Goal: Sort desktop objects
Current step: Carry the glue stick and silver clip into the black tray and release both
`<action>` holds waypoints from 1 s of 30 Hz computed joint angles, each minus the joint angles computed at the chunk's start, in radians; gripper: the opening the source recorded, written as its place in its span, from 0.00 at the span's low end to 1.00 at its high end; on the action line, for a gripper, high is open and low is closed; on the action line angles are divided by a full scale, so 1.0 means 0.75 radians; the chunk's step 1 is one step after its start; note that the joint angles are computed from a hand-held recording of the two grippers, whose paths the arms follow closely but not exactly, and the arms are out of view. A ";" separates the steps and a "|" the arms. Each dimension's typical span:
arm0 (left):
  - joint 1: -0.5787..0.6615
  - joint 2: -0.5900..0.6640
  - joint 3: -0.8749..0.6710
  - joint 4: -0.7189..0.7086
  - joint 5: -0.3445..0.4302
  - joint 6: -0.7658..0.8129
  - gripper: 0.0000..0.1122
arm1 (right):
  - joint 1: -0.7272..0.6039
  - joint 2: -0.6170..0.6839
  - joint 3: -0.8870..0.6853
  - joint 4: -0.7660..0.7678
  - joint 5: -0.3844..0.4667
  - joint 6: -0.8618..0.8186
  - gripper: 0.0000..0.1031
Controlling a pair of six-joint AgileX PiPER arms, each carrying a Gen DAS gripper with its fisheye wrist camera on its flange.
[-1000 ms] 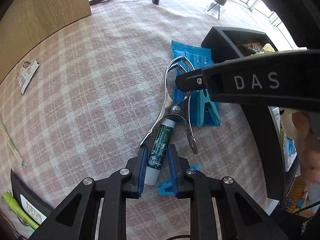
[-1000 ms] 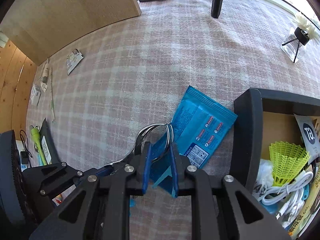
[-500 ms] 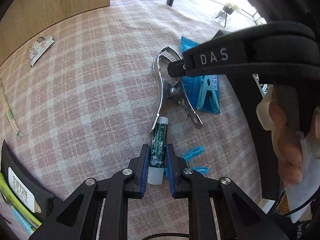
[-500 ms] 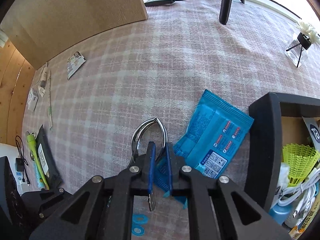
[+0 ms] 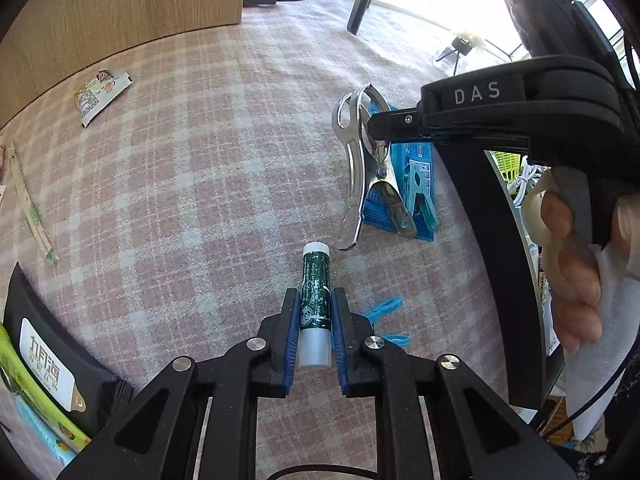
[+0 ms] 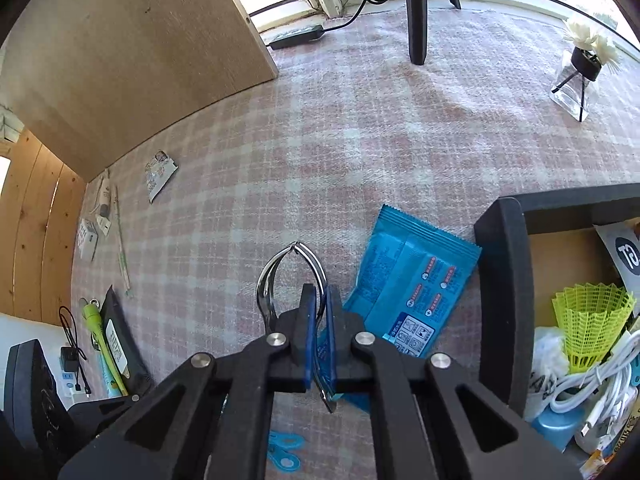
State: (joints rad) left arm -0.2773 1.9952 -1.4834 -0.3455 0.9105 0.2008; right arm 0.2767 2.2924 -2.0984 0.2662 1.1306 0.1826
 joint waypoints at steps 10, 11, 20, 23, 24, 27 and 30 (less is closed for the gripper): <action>0.097 -0.033 0.118 -0.057 -0.046 0.071 0.13 | -0.046 -0.011 0.001 0.033 -0.013 -0.047 0.04; 0.105 -0.040 0.120 -0.068 -0.043 0.081 0.13 | -0.046 -0.064 0.093 0.039 -0.054 -0.063 0.04; 0.042 -0.055 -0.031 -0.085 0.008 0.036 0.13 | -0.162 -0.353 0.434 0.189 -0.195 -0.203 0.04; -0.018 -0.025 -0.141 -0.093 0.051 0.000 0.13 | -0.242 -0.422 0.487 0.218 -0.195 -0.265 0.04; -0.083 0.014 -0.236 -0.082 0.075 -0.070 0.13 | -0.274 -0.447 0.502 0.221 -0.192 -0.284 0.04; -0.159 0.094 -0.427 -0.088 0.147 -0.135 0.13 | -0.378 -0.508 0.525 0.215 -0.171 -0.330 0.04; -0.227 0.190 -0.650 -0.096 0.245 -0.178 0.13 | -0.484 -0.543 0.513 0.180 -0.138 -0.349 0.04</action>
